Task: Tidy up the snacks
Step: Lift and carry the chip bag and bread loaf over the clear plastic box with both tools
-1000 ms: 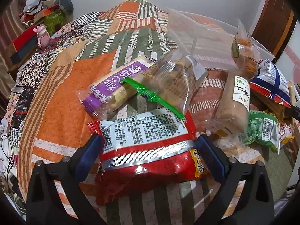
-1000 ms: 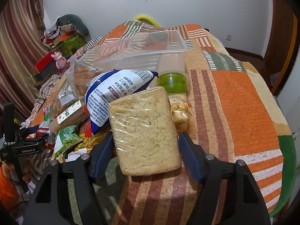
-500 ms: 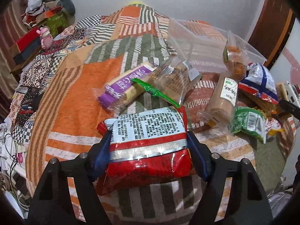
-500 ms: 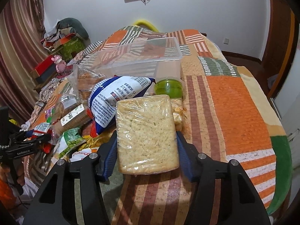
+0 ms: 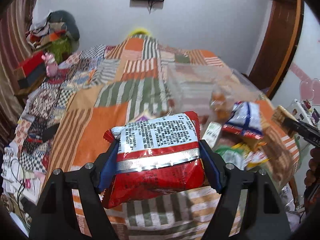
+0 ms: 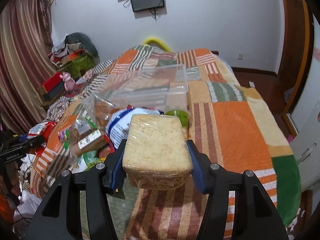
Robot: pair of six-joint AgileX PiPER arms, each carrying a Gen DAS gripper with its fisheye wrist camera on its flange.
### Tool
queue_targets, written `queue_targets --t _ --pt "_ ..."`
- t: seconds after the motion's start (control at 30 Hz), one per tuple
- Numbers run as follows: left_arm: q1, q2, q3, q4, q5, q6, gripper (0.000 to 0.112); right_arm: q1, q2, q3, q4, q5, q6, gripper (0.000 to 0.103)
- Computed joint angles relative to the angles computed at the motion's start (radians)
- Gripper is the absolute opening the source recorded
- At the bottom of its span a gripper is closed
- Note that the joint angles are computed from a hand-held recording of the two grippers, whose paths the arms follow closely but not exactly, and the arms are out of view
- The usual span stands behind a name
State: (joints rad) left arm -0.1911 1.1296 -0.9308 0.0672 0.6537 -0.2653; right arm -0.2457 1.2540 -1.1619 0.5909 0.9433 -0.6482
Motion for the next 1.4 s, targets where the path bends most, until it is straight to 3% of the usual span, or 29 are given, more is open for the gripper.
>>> queue_targets --t 0.33,0.73,1.0,1.4 --pt "-0.085 0.090 -0.166 0.042 -0.017 -0.033 0.076 0.026 0.018 -0.074 0.034 -0.057 -0.020 0.053" --pt "-0.094 0.305 -0.416 -0.002 -0.020 0.029 0.076 0.107 0.106 -0.158 0.025 -0.175 0.004 0.053" --pt "-0.074 0.484 -0.612 -0.084 0.023 0.102 0.076 0.162 0.203 -0.227 -0.020 -0.232 0.048 0.053" --pt "-0.040 0.772 -0.911 -0.162 0.160 0.182 0.076 0.227 0.370 -0.362 -0.132 -0.217 0.124 0.053"
